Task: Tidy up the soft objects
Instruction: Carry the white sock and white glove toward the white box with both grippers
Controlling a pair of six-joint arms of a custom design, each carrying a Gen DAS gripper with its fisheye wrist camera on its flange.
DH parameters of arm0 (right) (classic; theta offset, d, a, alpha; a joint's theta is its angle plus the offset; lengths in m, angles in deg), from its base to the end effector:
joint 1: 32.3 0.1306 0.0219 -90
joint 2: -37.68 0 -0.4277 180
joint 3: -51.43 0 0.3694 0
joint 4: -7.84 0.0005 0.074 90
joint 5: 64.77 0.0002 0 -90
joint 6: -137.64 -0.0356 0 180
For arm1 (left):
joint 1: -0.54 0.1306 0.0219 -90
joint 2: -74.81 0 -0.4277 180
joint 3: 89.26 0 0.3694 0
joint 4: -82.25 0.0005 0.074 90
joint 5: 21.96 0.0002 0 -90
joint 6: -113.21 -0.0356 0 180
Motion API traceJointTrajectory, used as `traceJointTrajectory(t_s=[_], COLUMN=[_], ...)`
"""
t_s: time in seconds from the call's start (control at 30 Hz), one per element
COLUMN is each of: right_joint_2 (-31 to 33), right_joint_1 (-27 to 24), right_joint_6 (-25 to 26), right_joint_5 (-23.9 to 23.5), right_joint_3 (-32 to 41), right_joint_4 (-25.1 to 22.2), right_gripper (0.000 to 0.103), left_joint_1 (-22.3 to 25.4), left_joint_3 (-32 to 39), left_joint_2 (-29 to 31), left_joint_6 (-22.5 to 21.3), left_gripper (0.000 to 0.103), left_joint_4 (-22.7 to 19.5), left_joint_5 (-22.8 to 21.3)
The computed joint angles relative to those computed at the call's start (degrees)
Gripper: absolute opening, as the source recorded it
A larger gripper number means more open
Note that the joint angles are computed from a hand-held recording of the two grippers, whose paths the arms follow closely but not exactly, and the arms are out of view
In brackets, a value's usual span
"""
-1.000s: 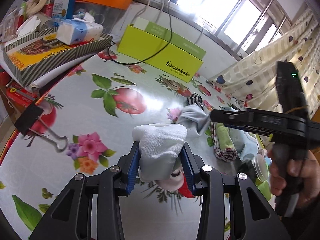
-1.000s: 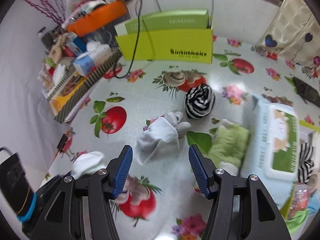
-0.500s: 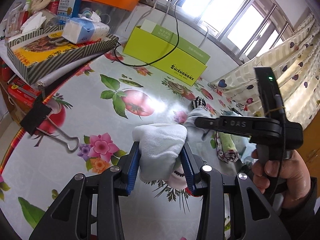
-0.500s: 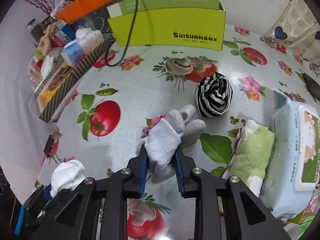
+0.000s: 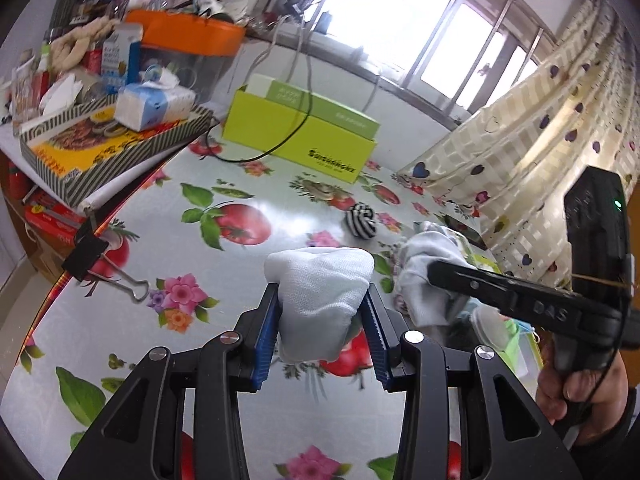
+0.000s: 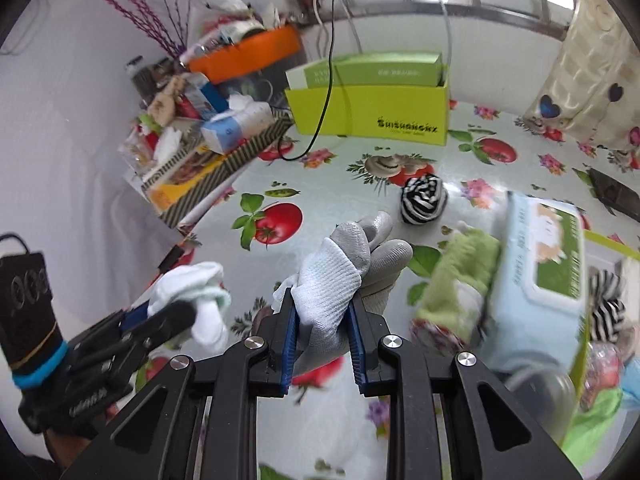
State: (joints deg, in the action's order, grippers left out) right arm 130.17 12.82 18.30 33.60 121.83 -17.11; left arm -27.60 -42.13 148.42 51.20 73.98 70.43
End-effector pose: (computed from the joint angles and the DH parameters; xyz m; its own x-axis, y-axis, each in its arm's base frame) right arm 0.3265 0.3199 0.3389 -0.7594 -0.0755 -0.6463 -0.2971 0.9239 0.2411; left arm 0.2828 -0.1535 0.3136 -0.6792 -0.1685 -0.7144 0.2069 0.8899 -0.4066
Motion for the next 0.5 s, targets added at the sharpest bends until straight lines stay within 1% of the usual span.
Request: traceJointTrajectory(t_s=[0.07, 0.27, 0.4, 0.5], right_joint_2=[-2.98, -12.59, -18.54, -22.68], right_joint_1=[0.30, 0.75, 1.08, 1.48], right_joint_6=[-0.25, -1.31, -1.84, -2.05], right_joint_5=[0.17, 2.69, 4.79, 6.95], right_joint_3=[-2.70, -10.01, -13.41, -15.28], right_joint_4=[1.47, 4.69, 5.29, 4.63], right_gripper=[0.021, 0.021, 0.021, 0.021], left_joint_1=[-1.49, -5.70, -8.86, -11.19], left_joint_3=[0.56, 2.58, 4.03, 4.88], left_joint_2=[-0.50, -1.61, -2.00, -2.11], left_joint_6=[-0.05, -0.87, -1.66, -1.84], left_gripper=[0.041, 0.041, 0.041, 0.041], left_joint_4=[-0.87, -2.81, -3.51, -3.74], left_joint_5=[-1.08, -4.49, -6.75, -8.15])
